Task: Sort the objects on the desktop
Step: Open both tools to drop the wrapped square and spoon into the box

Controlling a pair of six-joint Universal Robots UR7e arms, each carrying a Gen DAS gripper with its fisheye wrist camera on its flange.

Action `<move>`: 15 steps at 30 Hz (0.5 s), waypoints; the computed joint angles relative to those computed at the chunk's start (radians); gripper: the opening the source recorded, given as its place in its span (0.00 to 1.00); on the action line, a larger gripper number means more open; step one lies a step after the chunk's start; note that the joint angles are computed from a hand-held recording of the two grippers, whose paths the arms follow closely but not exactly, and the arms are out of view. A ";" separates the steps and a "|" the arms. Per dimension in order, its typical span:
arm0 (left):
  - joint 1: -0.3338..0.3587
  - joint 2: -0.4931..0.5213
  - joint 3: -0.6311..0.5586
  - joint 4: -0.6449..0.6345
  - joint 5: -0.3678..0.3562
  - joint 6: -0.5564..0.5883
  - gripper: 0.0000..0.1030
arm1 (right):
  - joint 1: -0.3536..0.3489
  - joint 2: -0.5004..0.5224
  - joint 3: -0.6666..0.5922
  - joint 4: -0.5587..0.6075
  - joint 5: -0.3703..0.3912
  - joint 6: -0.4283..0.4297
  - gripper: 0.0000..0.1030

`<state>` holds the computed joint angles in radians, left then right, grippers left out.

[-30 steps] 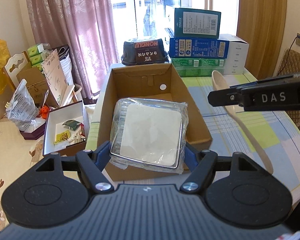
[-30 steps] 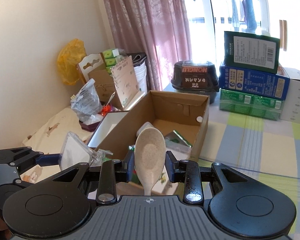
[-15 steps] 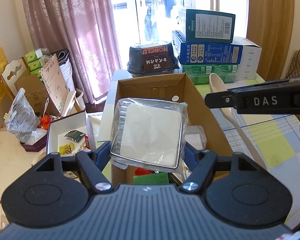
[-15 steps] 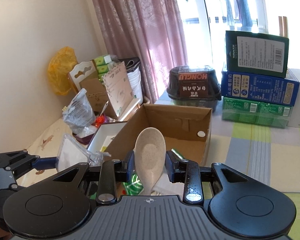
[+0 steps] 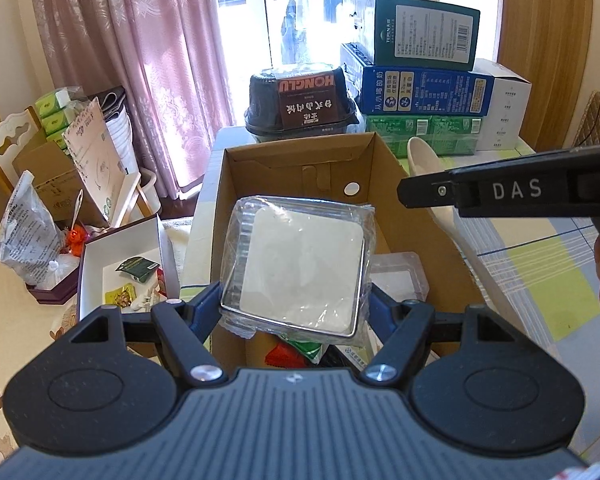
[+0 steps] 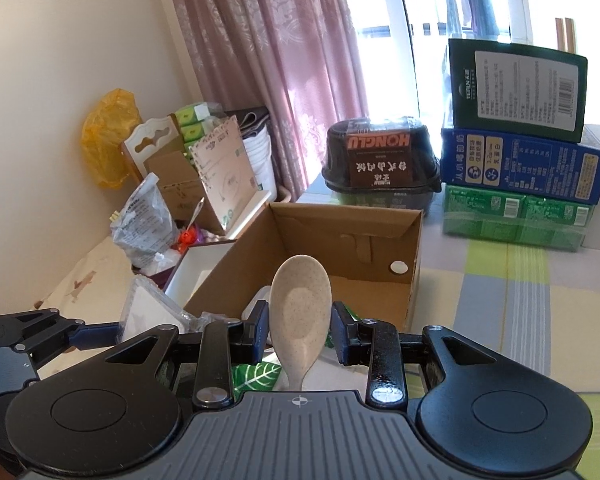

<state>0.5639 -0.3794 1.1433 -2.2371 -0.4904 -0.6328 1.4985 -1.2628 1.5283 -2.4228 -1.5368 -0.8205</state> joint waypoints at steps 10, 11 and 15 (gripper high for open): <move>0.026 0.015 -0.019 -0.048 -0.018 0.047 0.69 | -0.001 0.027 -0.012 -0.013 -0.012 0.005 0.29; 0.029 0.015 -0.019 -0.055 -0.025 0.051 0.69 | -0.002 0.028 -0.013 -0.014 -0.012 0.006 0.29; 0.028 0.013 -0.009 -0.070 -0.012 0.048 0.74 | -0.003 0.032 -0.015 -0.011 -0.014 0.009 0.29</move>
